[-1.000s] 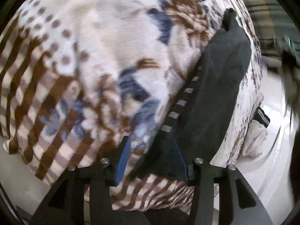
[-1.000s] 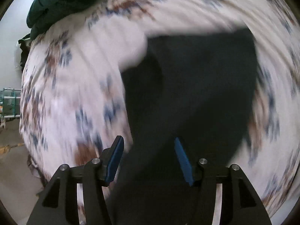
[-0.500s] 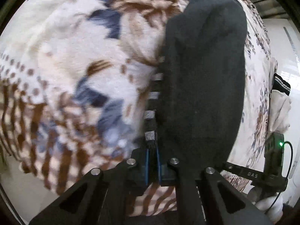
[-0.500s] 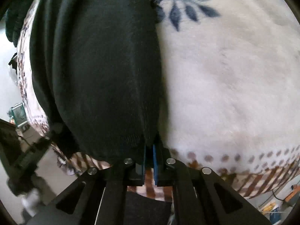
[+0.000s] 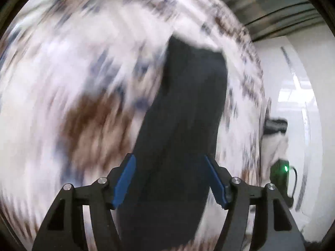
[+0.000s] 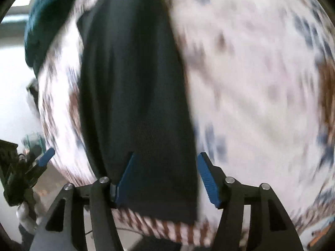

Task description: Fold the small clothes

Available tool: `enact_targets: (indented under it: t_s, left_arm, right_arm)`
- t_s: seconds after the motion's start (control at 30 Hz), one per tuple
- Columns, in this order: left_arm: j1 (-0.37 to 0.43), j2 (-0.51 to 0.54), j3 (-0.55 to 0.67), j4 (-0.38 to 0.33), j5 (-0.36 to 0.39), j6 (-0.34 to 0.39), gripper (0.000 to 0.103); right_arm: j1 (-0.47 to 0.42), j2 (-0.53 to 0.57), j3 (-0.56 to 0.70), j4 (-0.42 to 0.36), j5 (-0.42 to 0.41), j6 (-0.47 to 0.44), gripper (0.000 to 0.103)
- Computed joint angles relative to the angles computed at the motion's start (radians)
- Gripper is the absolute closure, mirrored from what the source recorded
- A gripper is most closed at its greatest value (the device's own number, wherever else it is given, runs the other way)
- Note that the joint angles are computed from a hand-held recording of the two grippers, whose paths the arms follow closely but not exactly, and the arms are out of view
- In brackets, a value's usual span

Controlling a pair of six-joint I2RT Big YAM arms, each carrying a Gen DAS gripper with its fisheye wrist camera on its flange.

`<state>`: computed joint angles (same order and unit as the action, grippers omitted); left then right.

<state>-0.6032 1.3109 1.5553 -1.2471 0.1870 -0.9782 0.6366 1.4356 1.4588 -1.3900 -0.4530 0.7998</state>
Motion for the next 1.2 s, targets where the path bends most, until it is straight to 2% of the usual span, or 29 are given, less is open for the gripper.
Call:
enact_targets:
  t_s: [0.07,0.13,0.2,0.23,0.27,0.3,0.33,0.37,0.5,0.57,0.6,0.63,0.73,0.83,0.9,0.97,1.0,1.1,1.17,1.2]
  left_arm:
    - [0.073,0.133,0.095,0.035,0.008,0.111,0.039]
    - [0.132,0.259,0.176,0.070,0.027,0.173,0.039]
    - [0.166,0.362,0.246,0.074,0.056,0.215,0.039]
    - [0.182,0.442,0.310,0.050,0.059,0.243,0.041]
    - [0.185,0.469,0.326,0.047,0.060,0.255,0.047]
    - [0.194,0.501,0.340,0.069,0.076,0.271,0.064]
    - [0.205,0.504,0.336,0.085,0.105,0.289,0.097]
    - [0.207,0.510,0.343,0.091,0.123,0.309,0.097]
    - [0.206,0.493,0.363,0.118,0.117,0.385,0.097]
    - [0.221,0.487,0.376,0.120,0.120,0.403,0.097]
    - [0.236,0.501,0.392,0.122,0.138,0.404,0.097]
    - [0.242,0.525,0.421,0.114,0.136,0.400,0.097]
    - [0.266,0.594,0.486,0.084,0.145,0.405,0.098]
    - [0.265,0.699,0.602,0.000,0.137,0.453,0.098]
    - [0.263,0.743,0.646,-0.050,0.138,0.489,0.098]
    - [0.265,0.745,0.649,-0.068,0.151,0.485,0.094]
    - [0.269,0.729,0.629,-0.061,0.172,0.473,0.094]
    - [0.279,0.631,0.492,-0.002,0.252,0.411,0.078]
    - [0.277,0.554,0.372,0.063,0.293,0.358,0.055]
    - [0.271,0.520,0.317,0.093,0.303,0.335,0.055]
  right_arm:
    - [-0.081,0.112,0.129,0.000,0.040,-0.059,0.038]
    - [-0.126,0.208,0.237,0.024,0.097,-0.106,0.038]
    - [-0.176,0.306,0.348,0.026,0.110,-0.142,0.038]
    - [-0.195,0.352,0.399,0.033,0.106,-0.146,0.038]
    - [-0.203,0.422,0.479,0.043,0.105,-0.133,0.038]
    - [-0.212,0.466,0.533,0.042,0.103,-0.128,0.038]
    - [-0.226,0.516,0.593,0.043,0.105,-0.122,0.038]
    - [-0.246,0.576,0.679,0.027,0.095,-0.124,0.038]
    - [-0.264,0.742,0.882,0.015,0.050,-0.077,0.033]
    - [-0.264,0.799,0.949,0.012,0.038,-0.052,0.048]
    - [-0.260,0.838,1.016,-0.021,0.069,-0.057,0.068]
    - [-0.257,0.847,1.037,-0.034,0.103,-0.065,0.078]
    - [-0.252,0.844,1.024,-0.007,0.128,-0.056,0.083]
    - [-0.261,0.822,0.986,-0.013,0.160,-0.063,0.083]
    - [-0.271,0.846,1.026,-0.071,0.159,-0.075,0.082]
    - [-0.270,0.916,1.158,-0.169,0.153,-0.090,0.069]
    - [-0.271,0.924,1.181,-0.196,0.148,-0.100,0.061]
    - [-0.268,0.842,1.074,-0.180,0.138,-0.138,0.049]
    - [-0.261,0.727,0.889,-0.123,0.095,-0.167,0.047]
    - [-0.255,0.679,0.807,-0.105,0.079,-0.180,0.047]
